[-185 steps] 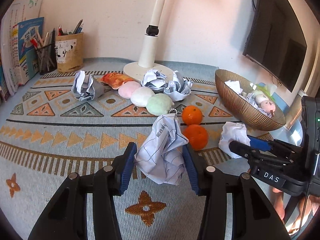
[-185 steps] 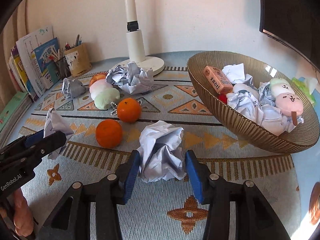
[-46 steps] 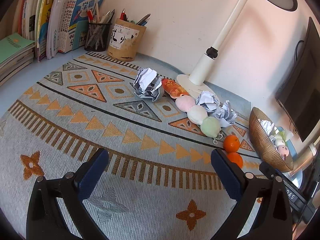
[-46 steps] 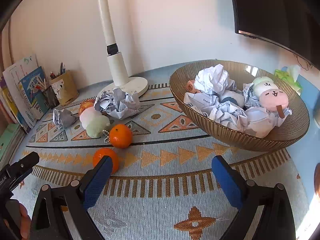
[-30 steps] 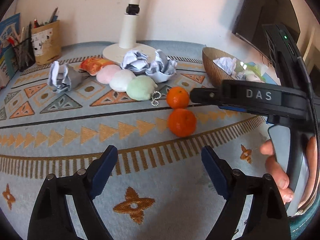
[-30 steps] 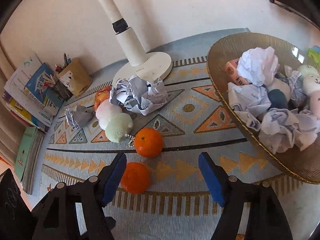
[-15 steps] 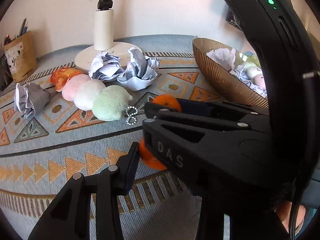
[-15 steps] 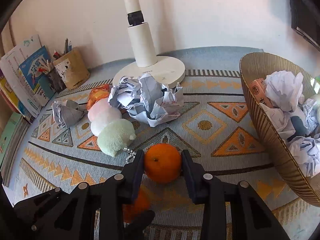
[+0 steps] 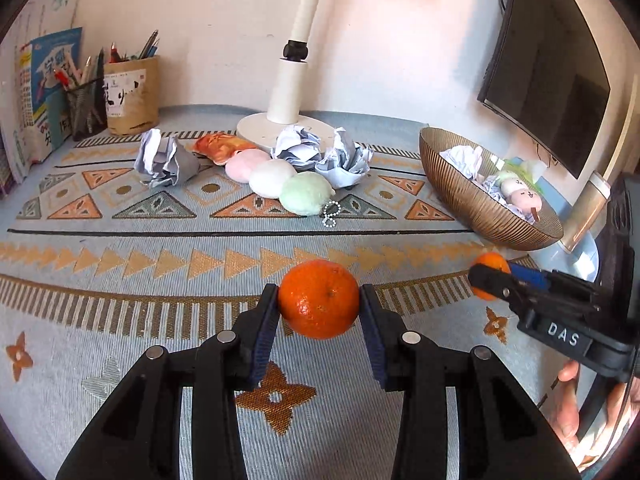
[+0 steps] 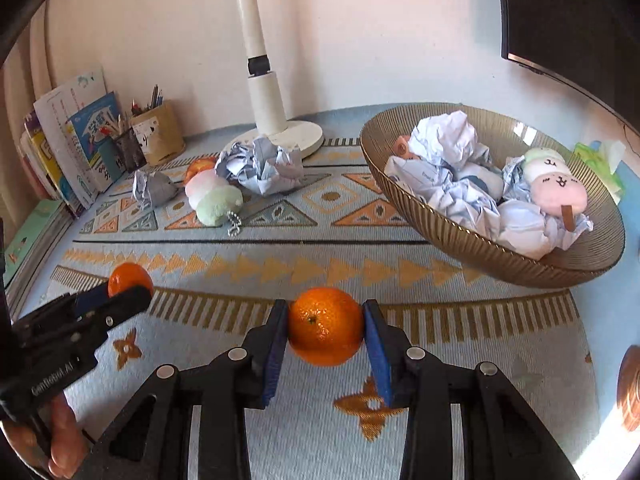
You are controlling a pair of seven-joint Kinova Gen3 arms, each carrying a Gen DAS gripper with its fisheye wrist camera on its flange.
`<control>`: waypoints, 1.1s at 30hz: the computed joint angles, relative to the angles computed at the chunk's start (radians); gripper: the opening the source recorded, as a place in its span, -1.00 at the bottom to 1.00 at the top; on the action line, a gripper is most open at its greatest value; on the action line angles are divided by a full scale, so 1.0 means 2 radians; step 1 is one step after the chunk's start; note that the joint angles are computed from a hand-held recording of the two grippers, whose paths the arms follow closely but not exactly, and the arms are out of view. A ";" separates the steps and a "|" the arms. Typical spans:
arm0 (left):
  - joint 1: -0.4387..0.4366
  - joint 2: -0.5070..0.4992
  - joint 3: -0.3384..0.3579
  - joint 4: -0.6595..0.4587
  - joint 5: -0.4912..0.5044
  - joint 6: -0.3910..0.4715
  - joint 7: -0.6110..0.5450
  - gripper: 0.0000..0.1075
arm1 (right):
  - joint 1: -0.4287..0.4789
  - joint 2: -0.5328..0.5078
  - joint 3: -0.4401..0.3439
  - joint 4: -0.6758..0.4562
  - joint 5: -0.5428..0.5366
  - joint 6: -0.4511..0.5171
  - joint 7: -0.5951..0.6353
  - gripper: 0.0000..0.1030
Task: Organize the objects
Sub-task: 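Grasp a tangerine with the left tool while the right tool grasps the other tangerine, then carry both tangerines over the glass bowl and open both tools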
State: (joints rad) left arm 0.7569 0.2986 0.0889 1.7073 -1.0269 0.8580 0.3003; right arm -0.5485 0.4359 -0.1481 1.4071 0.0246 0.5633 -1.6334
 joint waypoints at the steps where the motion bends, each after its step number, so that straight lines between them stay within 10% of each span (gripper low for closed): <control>1: 0.008 -0.002 -0.009 0.006 -0.009 -0.006 0.014 -0.31 | 0.012 -0.001 -0.009 0.004 -0.007 0.003 0.016 -0.29; 7: -0.011 -0.005 -0.003 0.016 -0.004 -0.038 0.003 -0.31 | 0.074 -0.006 -0.055 0.029 -0.083 0.001 0.091 -0.18; 10: -0.008 -0.009 -0.005 0.024 -0.014 -0.045 0.013 -0.31 | 0.039 -0.019 -0.019 0.047 -0.066 -0.021 0.063 0.42; 14: -0.009 -0.008 -0.004 0.023 -0.013 -0.045 0.012 -0.31 | 0.006 -0.020 0.003 0.046 -0.023 -0.020 0.025 0.39; 18: -0.010 -0.005 -0.003 0.017 -0.003 -0.038 0.004 -0.31 | -0.031 -0.004 0.032 0.021 0.019 0.015 -0.015 -0.28; 29: 0.013 0.027 -0.024 -0.115 0.018 -0.020 -0.140 -0.31 | 0.073 -0.090 -0.002 0.010 -0.040 -0.061 -0.001 -0.29; 33: -0.023 0.063 0.008 -0.208 0.001 -0.038 -0.218 -0.31 | 0.041 -0.082 0.065 -0.030 -0.019 -0.080 -0.076 -0.29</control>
State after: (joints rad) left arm 0.7111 0.4251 0.1057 1.2919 -1.0254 0.7820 -0.1352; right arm -0.4663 0.2716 -0.0181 1.3479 -0.0127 0.4031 -1.7850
